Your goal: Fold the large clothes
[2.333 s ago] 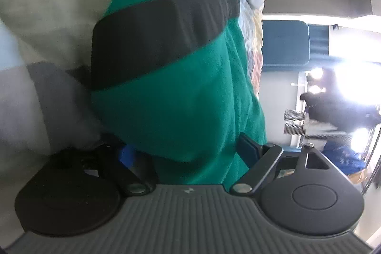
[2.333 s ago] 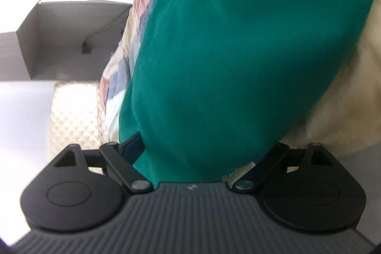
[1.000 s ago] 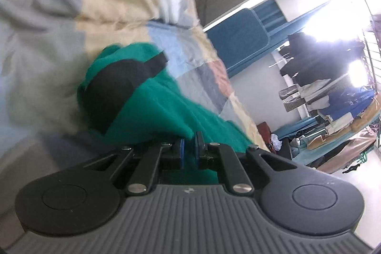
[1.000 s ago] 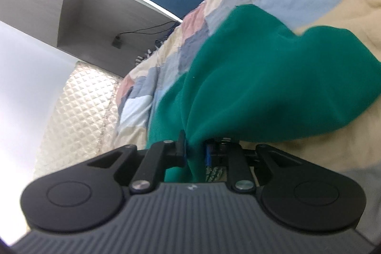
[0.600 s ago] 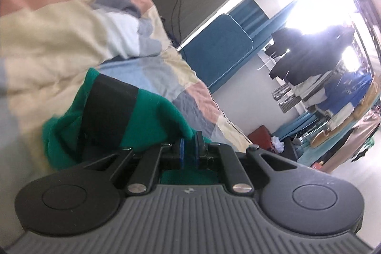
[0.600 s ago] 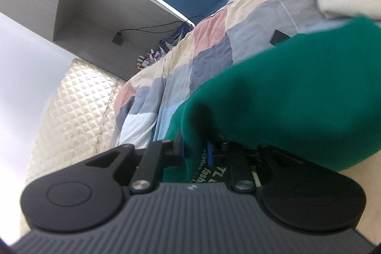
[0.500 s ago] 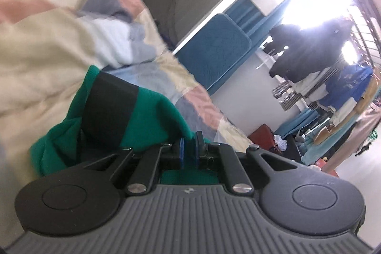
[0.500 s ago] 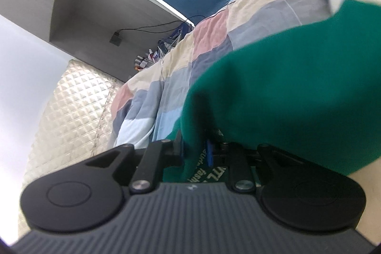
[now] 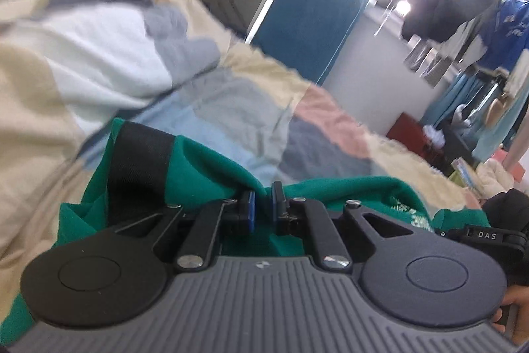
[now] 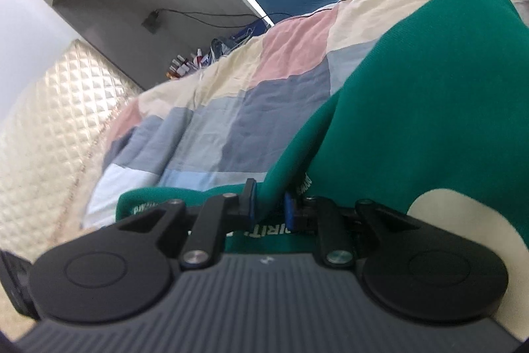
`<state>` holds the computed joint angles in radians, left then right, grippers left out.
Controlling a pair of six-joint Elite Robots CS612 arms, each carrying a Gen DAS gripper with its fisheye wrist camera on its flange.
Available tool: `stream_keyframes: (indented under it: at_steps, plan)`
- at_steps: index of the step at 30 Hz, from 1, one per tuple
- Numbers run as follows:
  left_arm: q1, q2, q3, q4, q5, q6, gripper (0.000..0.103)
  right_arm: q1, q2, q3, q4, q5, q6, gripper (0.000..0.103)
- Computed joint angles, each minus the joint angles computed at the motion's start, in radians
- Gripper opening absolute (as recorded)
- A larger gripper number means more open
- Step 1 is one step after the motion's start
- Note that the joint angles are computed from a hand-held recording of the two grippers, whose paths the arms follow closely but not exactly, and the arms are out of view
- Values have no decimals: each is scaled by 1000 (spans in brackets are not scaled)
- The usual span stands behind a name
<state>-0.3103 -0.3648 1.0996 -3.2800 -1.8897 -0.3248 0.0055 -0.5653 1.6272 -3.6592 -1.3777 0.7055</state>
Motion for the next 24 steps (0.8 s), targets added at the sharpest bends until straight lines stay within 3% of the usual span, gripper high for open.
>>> stream_keyframes:
  at_steps: [5,8,10,11,12,14,16,17,21,24]
  plan:
    - [-4,20,-45,66,14,25,11,0,17,-28,31,-3,-36,18]
    - [-5,0,-8,29,19,36,12,-3,7,-16,28,5,-23,19]
    - [-4,-24,42,-19,9,42,18,1,-6,4,6,-3,-33,20]
    - [-1,-38,74,-58,-5,34,29,5,-11,9,-2,-11,-37,22]
    - [3,-48,101,-101,-21,21,46,8,-21,26,-19,-19,-41,24]
    - [11,-67,145,-171,-65,2,63,14,-41,63,-58,-38,-36,40]
    - [14,-95,202,-229,-74,-13,63,15,-60,103,-111,-41,-29,53]
    - [14,-109,229,-244,-74,-32,63,15,-71,124,-129,-36,-32,59]
    - [13,-155,338,-297,-46,-153,73,28,-126,213,-156,-84,-67,62]
    - [11,-176,399,-297,-14,-262,75,32,-156,277,-175,-137,-9,65]
